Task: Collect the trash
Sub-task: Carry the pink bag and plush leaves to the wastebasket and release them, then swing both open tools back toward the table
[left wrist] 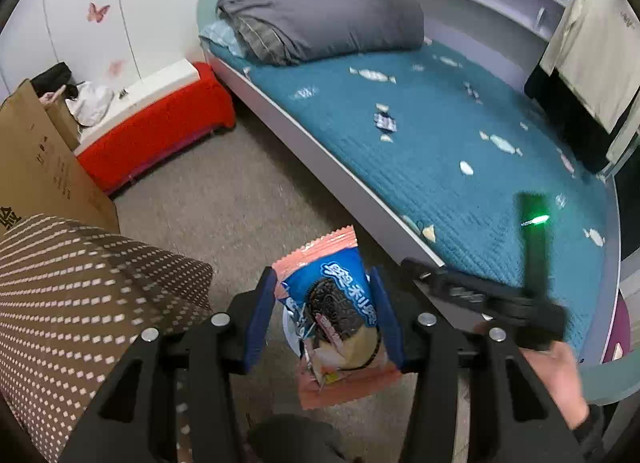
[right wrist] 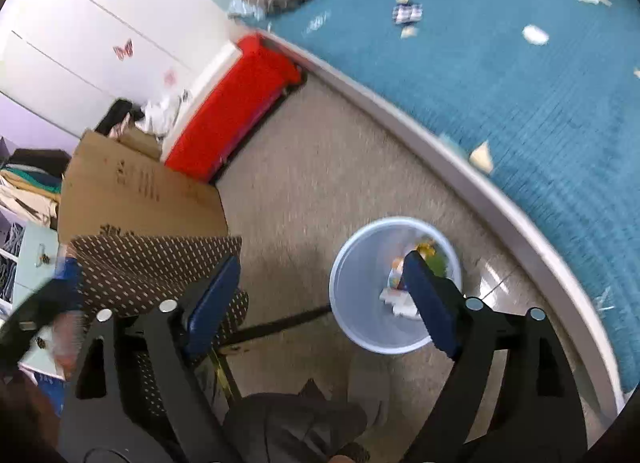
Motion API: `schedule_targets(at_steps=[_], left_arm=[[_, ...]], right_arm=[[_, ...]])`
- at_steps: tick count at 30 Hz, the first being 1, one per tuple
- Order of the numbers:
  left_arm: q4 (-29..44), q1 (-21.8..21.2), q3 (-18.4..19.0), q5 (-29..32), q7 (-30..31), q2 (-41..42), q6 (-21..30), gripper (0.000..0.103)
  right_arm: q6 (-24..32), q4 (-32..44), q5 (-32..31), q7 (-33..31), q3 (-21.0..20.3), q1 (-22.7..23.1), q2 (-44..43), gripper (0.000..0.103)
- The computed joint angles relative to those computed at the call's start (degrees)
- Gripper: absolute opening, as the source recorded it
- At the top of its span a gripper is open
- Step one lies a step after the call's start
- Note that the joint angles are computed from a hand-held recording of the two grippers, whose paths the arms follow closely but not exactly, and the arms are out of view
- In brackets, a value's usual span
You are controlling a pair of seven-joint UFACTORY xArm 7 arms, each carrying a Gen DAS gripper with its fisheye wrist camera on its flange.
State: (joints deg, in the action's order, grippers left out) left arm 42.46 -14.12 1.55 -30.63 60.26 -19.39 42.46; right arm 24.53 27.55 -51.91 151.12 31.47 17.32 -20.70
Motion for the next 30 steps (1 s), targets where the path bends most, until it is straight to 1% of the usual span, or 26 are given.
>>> schedule_targets(at_steps=[2, 5, 6, 7, 8, 9, 11, 13, 17, 20, 24, 30], left_arm=[[0.07, -0.24, -1.45, 1.15, -1.83, 1.19, -0.79, 0.047], [0.96, -0.56, -3.00, 3.11, -4.94, 3.48, -0.52, 0.049], [1.27, -0.55, -3.50, 4.05, -6.01, 4.23, -0.61, 0.051], [1.75, -0.58, -3.97, 5.03, -7.05, 5.11, -0.53, 0.065], [2.17, -0.49, -4.56, 6.21, -8.62, 6.02, -0.77, 0.075], [2.26, -0.39, -4.88, 6.99, -9.86, 6.40, -1.53, 0.091], [2.33, -0.30, -4.91, 7.77, -11.19, 6.43, -2.61, 0.092], [3.18, -0.20, -4.30, 7.76, -11.39, 6.47, -1.33, 0.092], [3.56, 0.25, -2.10, 4.56, -9.02, 3.84, 0.25, 0.093], [3.26, 0.80, -0.64, 3.16, -6.99, 1.46, 1.12, 0.093], [2.73, 1.93, 2.08, 1.59, -4.05, -2.23, 3.09, 0.093], [2.89, 4.34, 6.43, -0.48, 0.56, -7.12, 6.57, 0.094]], right_arm=[[4.10, -0.93, 4.68, -2.77, -0.57, 3.06, -4.11, 0.086], [7.99, -1.64, 9.01, -5.39, 0.27, 4.58, -8.91, 0.087], [8.69, -1.40, 9.84, -6.34, 0.63, 4.33, -9.58, 0.088], [9.61, -1.33, 10.92, -7.42, 0.93, 4.42, -10.50, 0.089], [10.80, -1.06, 12.08, -8.47, 1.37, 4.64, -11.46, 0.090], [11.21, -0.91, 12.77, -9.22, 1.71, 4.38, -12.03, 0.092], [12.08, -0.30, 14.02, -10.44, 2.56, 3.71, -12.54, 0.095], [14.39, 1.05, 15.73, -11.50, 3.61, 3.36, -12.23, 0.097], [17.02, 4.56, 16.61, -12.63, 5.14, 2.58, -9.34, 0.097], [19.10, 8.31, 15.25, -12.52, 6.12, 2.26, -6.11, 0.097], [21.74, 12.55, 12.98, -12.97, 5.91, 3.59, -3.29, 0.097], [28.91, 22.47, 8.37, -14.39, 5.99, 6.35, 3.52, 0.097]])
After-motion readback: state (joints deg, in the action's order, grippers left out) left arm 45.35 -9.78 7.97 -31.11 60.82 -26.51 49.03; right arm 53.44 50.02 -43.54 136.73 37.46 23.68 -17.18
